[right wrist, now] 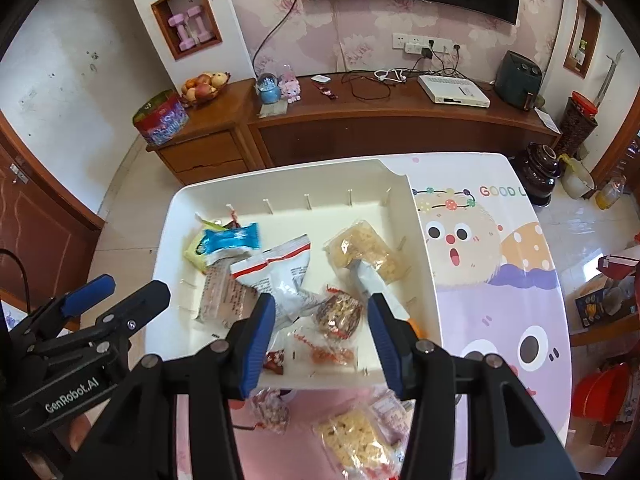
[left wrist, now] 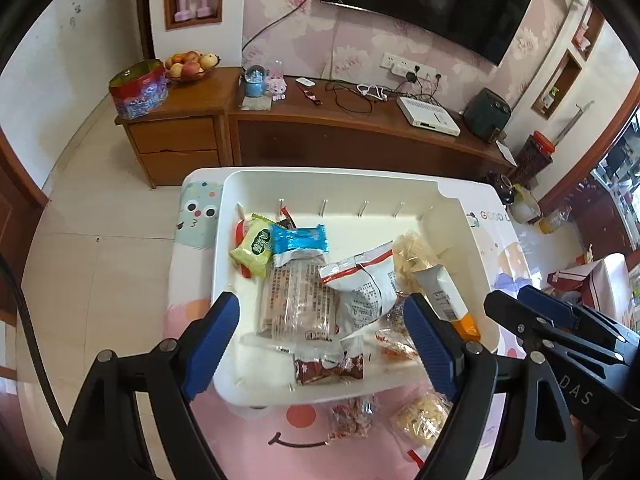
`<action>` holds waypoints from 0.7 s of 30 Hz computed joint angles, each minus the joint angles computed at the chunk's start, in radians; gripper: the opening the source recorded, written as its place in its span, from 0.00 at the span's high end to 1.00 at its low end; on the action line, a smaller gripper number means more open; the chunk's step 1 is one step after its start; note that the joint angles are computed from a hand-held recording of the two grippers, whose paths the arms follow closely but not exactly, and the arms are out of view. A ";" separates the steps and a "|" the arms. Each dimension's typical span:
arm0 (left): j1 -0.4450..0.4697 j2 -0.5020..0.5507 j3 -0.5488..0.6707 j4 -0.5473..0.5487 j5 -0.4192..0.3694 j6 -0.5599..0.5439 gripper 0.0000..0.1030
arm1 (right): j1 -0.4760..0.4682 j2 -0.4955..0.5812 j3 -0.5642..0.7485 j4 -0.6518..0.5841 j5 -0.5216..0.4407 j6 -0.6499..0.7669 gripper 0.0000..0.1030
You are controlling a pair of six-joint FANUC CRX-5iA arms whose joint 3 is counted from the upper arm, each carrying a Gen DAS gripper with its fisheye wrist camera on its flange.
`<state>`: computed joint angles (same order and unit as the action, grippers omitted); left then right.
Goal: Organize snacks
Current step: 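Carry both snacks over the white tray and release them inside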
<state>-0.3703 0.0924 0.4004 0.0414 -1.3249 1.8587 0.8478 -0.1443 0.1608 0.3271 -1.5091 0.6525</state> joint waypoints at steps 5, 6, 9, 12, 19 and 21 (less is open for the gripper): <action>-0.035 -0.046 0.003 -0.050 -0.021 0.051 0.19 | 0.046 -0.052 -0.019 0.012 -0.020 -0.021 0.53; -0.043 -0.054 0.006 -0.058 -0.027 0.060 0.19 | 0.059 -0.063 -0.023 0.019 -0.027 -0.028 0.53; -0.069 -0.080 0.013 -0.083 -0.045 0.081 0.19 | 0.100 -0.105 -0.039 0.042 -0.042 -0.060 0.53; -0.107 -0.101 0.028 -0.122 -0.065 0.103 0.19 | 0.143 -0.142 -0.052 0.070 -0.060 -0.089 0.53; -0.192 -0.151 0.053 -0.196 -0.111 0.162 0.18 | 0.264 -0.226 -0.077 0.140 -0.122 -0.156 0.53; -0.217 -0.165 0.057 -0.219 -0.125 0.176 0.18 | 0.311 -0.254 -0.089 0.170 -0.143 -0.174 0.53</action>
<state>-0.5875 -0.0726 0.4572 -0.1779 -1.4502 2.0345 1.1583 -0.3978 0.0723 0.4966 -1.6521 0.4786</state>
